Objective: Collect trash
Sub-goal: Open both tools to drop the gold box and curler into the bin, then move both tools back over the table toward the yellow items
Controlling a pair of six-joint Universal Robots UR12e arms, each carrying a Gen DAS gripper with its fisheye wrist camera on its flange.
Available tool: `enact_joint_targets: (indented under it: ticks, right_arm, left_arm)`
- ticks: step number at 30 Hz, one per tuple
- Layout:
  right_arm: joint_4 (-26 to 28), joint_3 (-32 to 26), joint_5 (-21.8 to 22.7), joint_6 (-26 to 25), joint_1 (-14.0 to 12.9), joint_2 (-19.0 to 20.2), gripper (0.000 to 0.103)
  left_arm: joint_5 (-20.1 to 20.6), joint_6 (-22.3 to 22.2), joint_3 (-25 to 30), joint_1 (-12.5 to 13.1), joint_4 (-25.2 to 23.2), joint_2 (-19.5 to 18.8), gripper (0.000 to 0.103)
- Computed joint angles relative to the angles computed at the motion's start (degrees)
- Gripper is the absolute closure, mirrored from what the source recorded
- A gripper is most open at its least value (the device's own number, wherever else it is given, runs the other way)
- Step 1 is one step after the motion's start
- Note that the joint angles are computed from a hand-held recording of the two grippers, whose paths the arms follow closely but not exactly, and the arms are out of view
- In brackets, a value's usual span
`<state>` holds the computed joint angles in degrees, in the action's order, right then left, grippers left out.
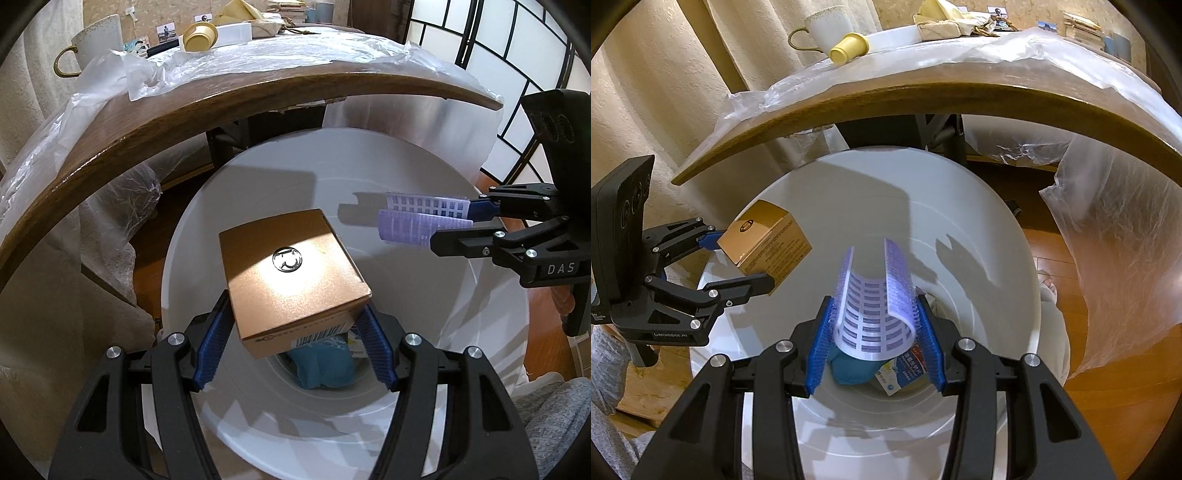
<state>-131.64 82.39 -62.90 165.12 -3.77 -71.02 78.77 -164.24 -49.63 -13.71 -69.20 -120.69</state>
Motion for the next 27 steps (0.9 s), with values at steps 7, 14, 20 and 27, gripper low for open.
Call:
enact_joint_targets:
  ticks: [7,14,20,27]
  right_arm:
    - [-0.57,0.19,-1.87,-0.47,0.28,-0.11,0.056]
    - [-5.16,1.38,-0.08,5.07,-0.51,-0.72,0.012]
    - [-18.54,2.72,-0.68,8.55,-1.18,-1.63,0.004]
    - [-26.87,-6.5,-4.06,14.18,-0.99,3.02,0.004]
  left_arm:
    - [0.34,-0.19,0.33,0.05,0.24,-0.23,0.036]
    - [0.41,-3.07,-0.78,0.2,3.73,0.49,0.012]
    - [-1.68,-4.24,-4.66,0.47,15.47,3.34,0.004]
    - [-0.59,-8.34,1.71,0.92,25.99,-0.19,0.002]
